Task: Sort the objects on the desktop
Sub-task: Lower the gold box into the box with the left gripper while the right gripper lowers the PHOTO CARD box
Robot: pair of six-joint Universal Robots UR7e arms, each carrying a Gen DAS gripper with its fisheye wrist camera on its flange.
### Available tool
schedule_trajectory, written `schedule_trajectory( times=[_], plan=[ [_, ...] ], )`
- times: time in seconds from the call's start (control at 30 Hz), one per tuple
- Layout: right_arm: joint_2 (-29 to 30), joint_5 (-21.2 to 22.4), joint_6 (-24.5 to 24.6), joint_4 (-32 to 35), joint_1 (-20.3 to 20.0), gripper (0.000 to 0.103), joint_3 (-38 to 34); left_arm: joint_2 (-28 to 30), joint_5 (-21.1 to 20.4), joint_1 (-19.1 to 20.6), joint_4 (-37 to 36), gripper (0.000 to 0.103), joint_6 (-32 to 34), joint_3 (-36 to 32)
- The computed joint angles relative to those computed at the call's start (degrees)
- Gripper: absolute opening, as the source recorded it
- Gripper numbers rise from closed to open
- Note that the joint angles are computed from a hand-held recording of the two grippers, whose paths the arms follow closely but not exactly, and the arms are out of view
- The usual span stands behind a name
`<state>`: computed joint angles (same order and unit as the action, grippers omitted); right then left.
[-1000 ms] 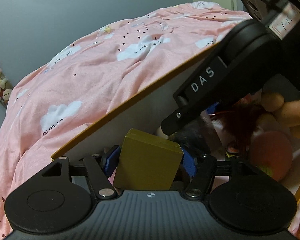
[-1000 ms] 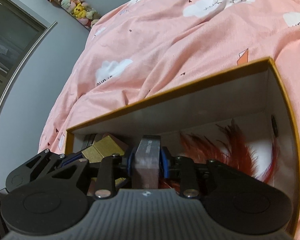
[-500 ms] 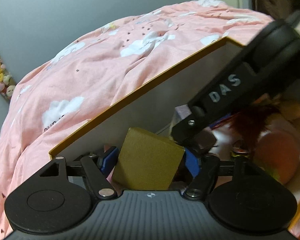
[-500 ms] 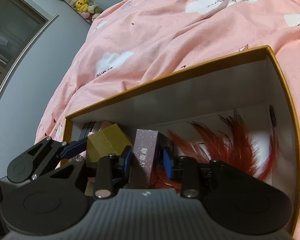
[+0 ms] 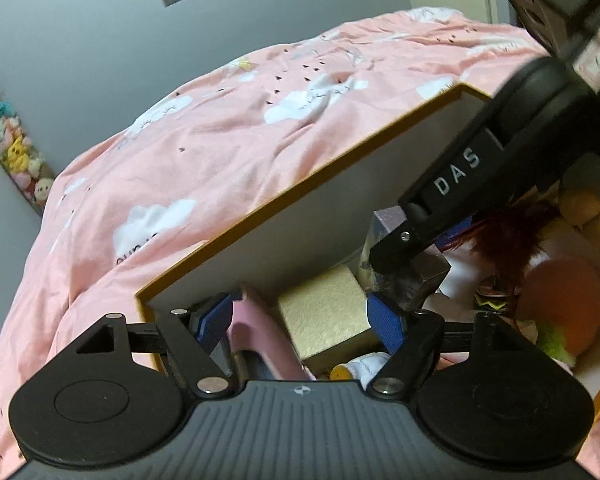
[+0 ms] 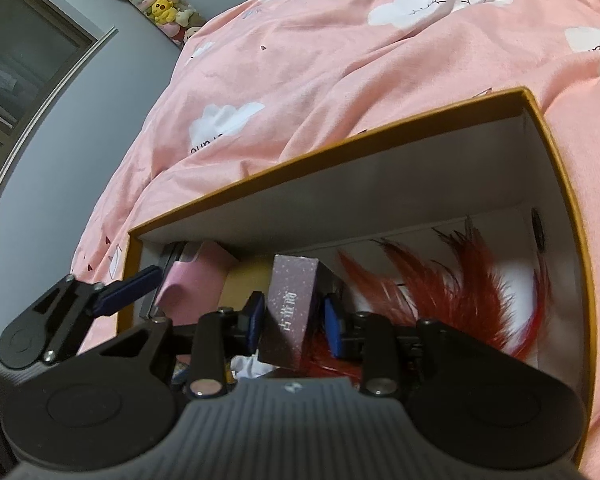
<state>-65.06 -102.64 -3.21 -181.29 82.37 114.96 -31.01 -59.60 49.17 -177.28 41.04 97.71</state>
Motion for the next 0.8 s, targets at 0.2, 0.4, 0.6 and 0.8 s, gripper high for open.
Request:
schedule_trajectory(
  times=[0.2,0.4,0.6,0.8],
  plan=[
    [0.10,0.76,-0.79,-0.92,0.20,0.032,0.25,-2.79,0.11,0.03,-0.21,0.087,-4.29,2.45],
    [1.85,-0.43,1.55,-0.99,1.22,0.032,-1.87,-4.45,1.77,-0.39,-1.60,0.087,-7.80,4.57],
    [5.08,-5.88,0.31,-1.96,3.77,0.032,-4.86,-6.83,1.26,-0.22,3.03,0.087,-15.34,5.24],
    [5.77,-7.38,-1.53,-1.06,4.38,0.033,-5.34,-9.28,0.09,0.60,8.72,0.087,-26.68,6.00]
  ],
)
